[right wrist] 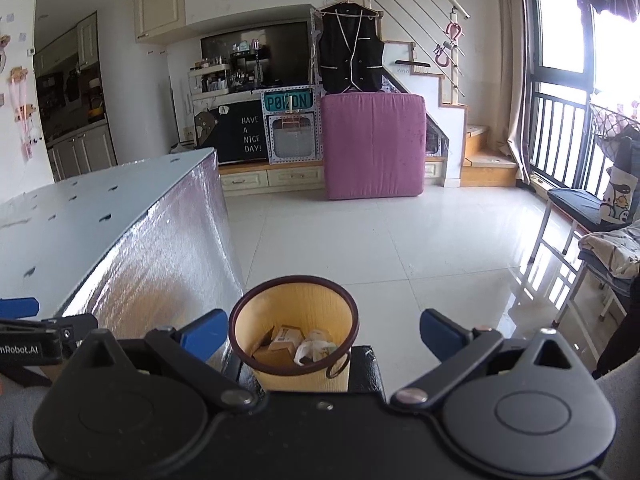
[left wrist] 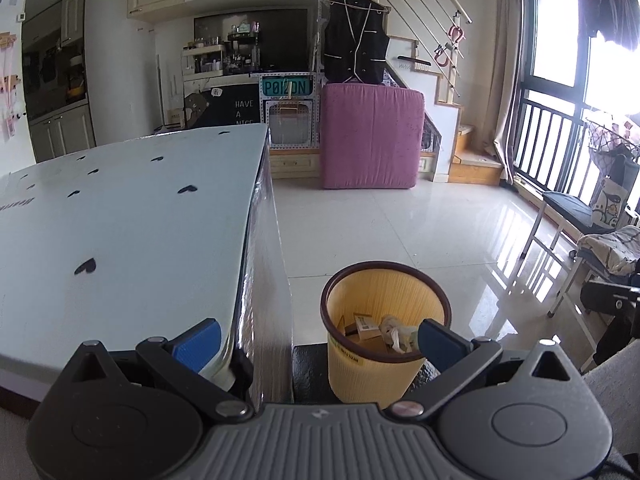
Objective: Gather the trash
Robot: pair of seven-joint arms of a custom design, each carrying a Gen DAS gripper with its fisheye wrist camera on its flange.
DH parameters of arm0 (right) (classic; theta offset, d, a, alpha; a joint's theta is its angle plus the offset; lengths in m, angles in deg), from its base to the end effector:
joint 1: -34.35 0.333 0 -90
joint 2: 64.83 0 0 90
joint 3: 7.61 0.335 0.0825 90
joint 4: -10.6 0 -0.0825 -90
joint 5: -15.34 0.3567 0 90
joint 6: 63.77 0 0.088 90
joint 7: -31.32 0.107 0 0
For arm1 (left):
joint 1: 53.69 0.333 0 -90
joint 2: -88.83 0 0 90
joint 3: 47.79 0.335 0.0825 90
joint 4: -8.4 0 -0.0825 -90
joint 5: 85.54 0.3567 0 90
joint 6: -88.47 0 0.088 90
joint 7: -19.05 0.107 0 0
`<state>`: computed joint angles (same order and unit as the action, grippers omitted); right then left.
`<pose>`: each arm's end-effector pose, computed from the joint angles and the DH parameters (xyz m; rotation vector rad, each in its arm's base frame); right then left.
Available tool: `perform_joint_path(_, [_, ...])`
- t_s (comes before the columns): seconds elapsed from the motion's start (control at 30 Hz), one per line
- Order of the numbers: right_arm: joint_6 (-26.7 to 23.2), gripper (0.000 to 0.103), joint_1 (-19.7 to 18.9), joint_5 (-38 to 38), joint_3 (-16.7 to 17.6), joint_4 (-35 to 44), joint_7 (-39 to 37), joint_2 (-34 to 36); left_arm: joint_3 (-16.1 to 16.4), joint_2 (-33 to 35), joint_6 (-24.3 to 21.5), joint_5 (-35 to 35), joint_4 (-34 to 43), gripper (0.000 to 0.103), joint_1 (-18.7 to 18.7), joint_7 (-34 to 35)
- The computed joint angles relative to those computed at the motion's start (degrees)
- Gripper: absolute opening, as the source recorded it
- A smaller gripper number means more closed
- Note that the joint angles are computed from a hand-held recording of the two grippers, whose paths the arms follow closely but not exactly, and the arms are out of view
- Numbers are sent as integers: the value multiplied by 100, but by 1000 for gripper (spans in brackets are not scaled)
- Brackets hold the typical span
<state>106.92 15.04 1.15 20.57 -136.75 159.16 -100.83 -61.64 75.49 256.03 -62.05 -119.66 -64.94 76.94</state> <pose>0.3769 0.1169 0.5815 -1.4334 1.7776 -0.9474 0.4370 -0.2452 0.5995 -1.4680 1.9041 -0.9910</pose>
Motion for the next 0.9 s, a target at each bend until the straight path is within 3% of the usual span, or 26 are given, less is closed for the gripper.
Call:
perform_joint_path(0.17, [-109, 103, 168, 18, -52, -83, -40, -13, 7, -101, 54, -4, -144, 103, 28, -75])
perform_joint_path(0.3, [-147, 103, 104, -80, 21, -138, 4, -109, -124, -162, 118, 265, -210, 103, 183, -292])
perform_joint_path(0.9, [-128, 103, 23, -136, 109, -215, 170, -214, -196, -251, 134, 597, -292, 103, 226, -639])
